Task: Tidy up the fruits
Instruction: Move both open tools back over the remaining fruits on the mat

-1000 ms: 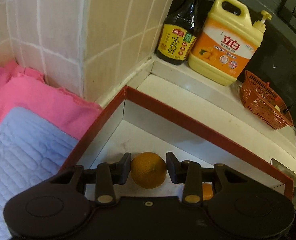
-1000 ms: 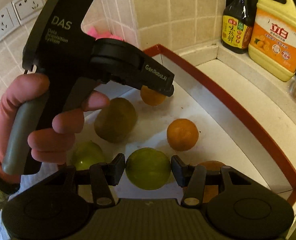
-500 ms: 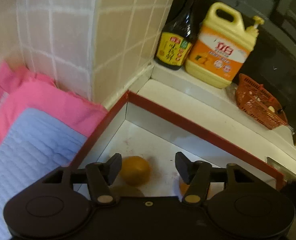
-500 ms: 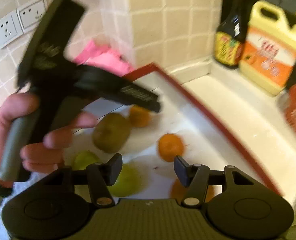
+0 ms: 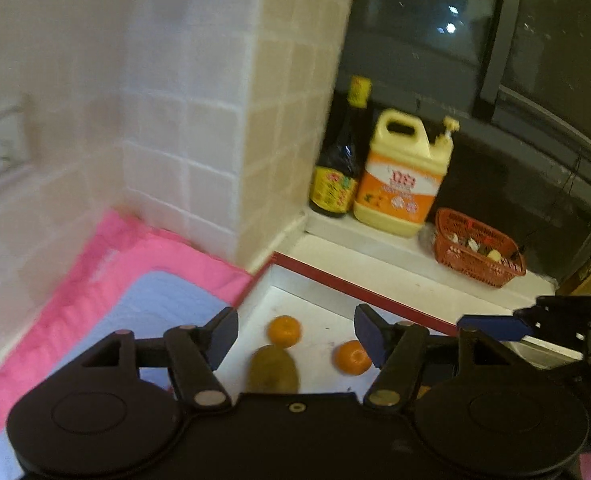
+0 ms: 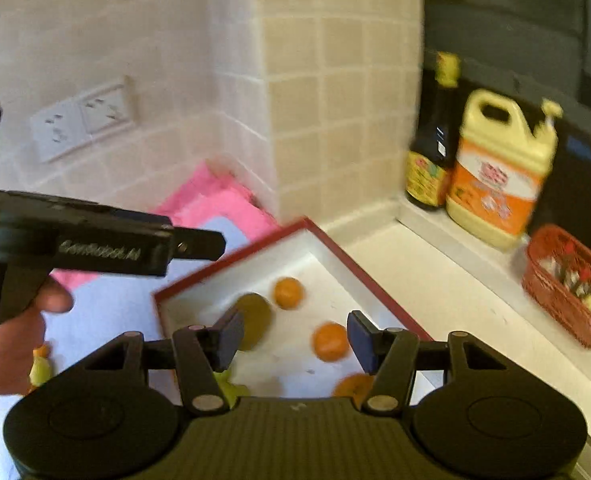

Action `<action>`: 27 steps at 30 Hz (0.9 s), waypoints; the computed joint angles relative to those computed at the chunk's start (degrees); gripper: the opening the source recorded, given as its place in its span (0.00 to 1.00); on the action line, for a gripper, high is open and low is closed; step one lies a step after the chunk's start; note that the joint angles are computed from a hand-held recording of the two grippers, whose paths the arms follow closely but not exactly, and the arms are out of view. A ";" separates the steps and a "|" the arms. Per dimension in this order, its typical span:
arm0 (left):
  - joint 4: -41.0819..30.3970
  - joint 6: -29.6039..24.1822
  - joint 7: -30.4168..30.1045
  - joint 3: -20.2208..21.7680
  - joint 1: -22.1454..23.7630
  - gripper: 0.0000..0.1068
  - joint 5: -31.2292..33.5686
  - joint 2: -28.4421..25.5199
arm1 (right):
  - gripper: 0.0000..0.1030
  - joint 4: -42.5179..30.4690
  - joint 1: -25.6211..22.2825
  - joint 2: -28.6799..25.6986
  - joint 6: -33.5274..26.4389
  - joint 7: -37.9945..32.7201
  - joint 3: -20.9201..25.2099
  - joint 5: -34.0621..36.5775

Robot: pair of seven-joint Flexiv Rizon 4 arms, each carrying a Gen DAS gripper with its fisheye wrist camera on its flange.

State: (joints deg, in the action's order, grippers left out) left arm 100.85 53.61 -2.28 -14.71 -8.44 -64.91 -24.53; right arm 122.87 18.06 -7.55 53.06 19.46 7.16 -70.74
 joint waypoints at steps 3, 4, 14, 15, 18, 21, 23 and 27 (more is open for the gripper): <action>2.29 0.99 2.85 1.02 1.60 0.72 -4.11 2.98 | 0.58 -3.32 1.29 -1.71 -0.25 -3.20 0.13 -0.85; 2.83 1.85 4.01 1.57 1.96 0.72 -5.72 3.90 | 0.58 -4.37 1.77 -2.22 -0.25 -4.28 0.07 -1.28; 2.57 9.87 10.26 8.59 7.51 0.75 -18.30 7.49 | 0.64 -20.80 6.70 -13.57 7.91 -10.90 -3.67 -6.72; 2.49 10.61 10.52 9.05 8.17 0.75 -19.02 7.29 | 0.64 -22.79 7.14 -15.36 9.53 -12.31 -4.00 -5.50; 2.64 13.08 8.73 10.91 10.66 0.75 -18.84 6.39 | 0.64 -27.92 8.14 -20.60 14.49 -17.10 -4.63 0.11; 2.77 14.83 6.22 11.83 13.44 0.75 -17.56 4.63 | 0.64 -33.42 8.08 -26.59 17.20 -24.78 -2.72 9.65; 3.10 15.17 3.48 12.30 15.55 0.75 -15.73 3.09 | 0.64 -37.11 8.09 -30.32 16.46 -30.36 -0.31 16.17; 3.80 15.47 -2.48 12.18 19.23 0.75 -11.13 -0.23 | 0.64 -43.61 8.49 -36.24 13.74 -38.67 3.03 25.49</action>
State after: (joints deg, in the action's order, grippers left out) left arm 104.65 69.08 -4.76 -2.53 10.79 -76.04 -24.77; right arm 79.26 26.55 -43.79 66.80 -19.20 10.19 -45.25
